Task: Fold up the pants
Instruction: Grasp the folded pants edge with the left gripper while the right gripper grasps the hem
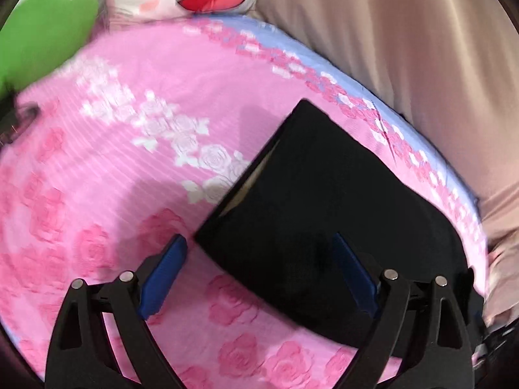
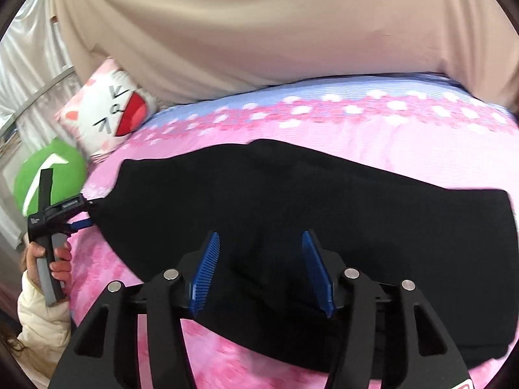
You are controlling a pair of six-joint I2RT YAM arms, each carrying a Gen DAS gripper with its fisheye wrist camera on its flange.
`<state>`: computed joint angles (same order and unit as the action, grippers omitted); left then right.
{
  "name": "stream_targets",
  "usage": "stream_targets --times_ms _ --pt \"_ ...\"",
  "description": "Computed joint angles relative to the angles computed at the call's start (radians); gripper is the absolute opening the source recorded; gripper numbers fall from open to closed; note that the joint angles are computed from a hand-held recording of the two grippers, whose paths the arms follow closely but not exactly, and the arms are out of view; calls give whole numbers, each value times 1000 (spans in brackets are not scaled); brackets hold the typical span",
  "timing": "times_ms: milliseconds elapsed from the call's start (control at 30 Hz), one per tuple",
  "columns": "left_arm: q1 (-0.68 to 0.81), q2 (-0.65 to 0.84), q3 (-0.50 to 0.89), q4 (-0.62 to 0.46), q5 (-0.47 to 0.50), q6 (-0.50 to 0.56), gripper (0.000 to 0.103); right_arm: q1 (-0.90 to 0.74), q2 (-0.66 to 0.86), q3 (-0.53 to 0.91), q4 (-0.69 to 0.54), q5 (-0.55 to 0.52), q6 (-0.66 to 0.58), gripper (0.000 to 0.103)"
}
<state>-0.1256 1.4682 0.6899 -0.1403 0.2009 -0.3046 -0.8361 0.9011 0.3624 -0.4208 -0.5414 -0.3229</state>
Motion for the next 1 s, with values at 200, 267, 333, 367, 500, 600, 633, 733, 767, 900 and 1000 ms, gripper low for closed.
stream_targets --times_ms 200,267,333,367,500,600,633,733,767,900,1000 --pt "-101 8 48 -20 -117 -15 28 -276 87 34 -69 -115 -137 63" --pt "-168 -59 54 -39 -182 -20 25 -376 143 53 -80 -157 -185 63" --pt "-258 -142 66 -68 -234 -21 25 -451 200 73 -80 -194 -215 64" --pt "-329 -185 86 -90 -262 -21 25 -490 225 88 -94 -213 -237 64" --pt "-656 -225 200 -136 -399 -13 25 -645 339 153 -129 -282 -326 64" --pt "-850 -112 297 -146 -408 -15 26 -723 398 193 -161 -316 -388 65" --pt "-903 -58 326 -148 -414 -16 27 -744 412 203 -173 -323 -408 65" --pt "-998 186 445 -177 -390 -48 38 -810 473 239 -215 -344 -476 65" --pt "-1003 276 490 -204 -354 -64 42 -824 492 253 -235 -349 -501 65" --pt "-1047 260 441 -175 -408 -108 75 -852 508 274 -279 -347 -564 67" --pt "-1034 89 335 -148 -422 -116 93 -811 475 259 -268 -337 -544 70"
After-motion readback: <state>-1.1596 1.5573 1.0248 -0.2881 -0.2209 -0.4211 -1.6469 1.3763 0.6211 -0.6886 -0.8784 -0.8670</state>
